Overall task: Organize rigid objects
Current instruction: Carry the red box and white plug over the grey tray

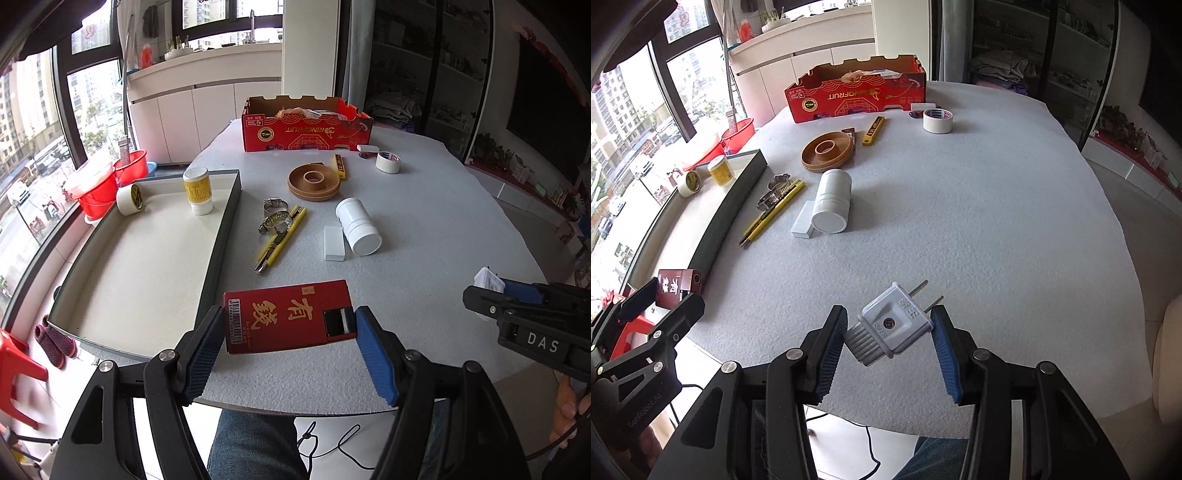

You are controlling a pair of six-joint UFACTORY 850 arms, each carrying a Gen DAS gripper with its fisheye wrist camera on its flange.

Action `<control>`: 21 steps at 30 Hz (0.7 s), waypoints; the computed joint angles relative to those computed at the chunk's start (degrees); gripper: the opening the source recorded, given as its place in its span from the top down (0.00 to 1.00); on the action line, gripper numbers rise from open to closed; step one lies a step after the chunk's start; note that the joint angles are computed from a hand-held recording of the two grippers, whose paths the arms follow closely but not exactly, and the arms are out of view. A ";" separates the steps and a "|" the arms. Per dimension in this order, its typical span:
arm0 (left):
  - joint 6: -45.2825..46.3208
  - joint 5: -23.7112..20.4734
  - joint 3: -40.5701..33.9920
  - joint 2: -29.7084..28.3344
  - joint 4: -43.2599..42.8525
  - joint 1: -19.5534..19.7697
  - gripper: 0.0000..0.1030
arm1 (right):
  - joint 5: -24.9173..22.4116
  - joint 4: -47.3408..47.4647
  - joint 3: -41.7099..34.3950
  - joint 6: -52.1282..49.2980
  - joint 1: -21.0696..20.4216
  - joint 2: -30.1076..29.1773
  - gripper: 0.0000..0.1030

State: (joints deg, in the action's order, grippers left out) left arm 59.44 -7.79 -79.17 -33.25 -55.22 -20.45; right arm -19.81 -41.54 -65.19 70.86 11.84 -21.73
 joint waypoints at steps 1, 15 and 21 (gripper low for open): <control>-0.63 -0.32 -0.30 -0.11 0.24 0.33 0.28 | 0.12 0.69 -0.62 -0.92 0.15 -0.41 0.54; -14.15 -3.00 -2.67 -1.85 10.55 3.19 0.28 | 0.73 8.35 -8.21 -9.87 1.86 -5.51 0.54; -13.36 -3.87 -3.32 -2.48 10.35 3.15 0.28 | -0.09 11.24 -9.10 -12.48 1.94 -6.52 0.54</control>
State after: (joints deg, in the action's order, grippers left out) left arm 46.09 -11.67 -82.49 -35.73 -44.87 -17.30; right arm -19.90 -30.30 -74.29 58.38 13.78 -28.25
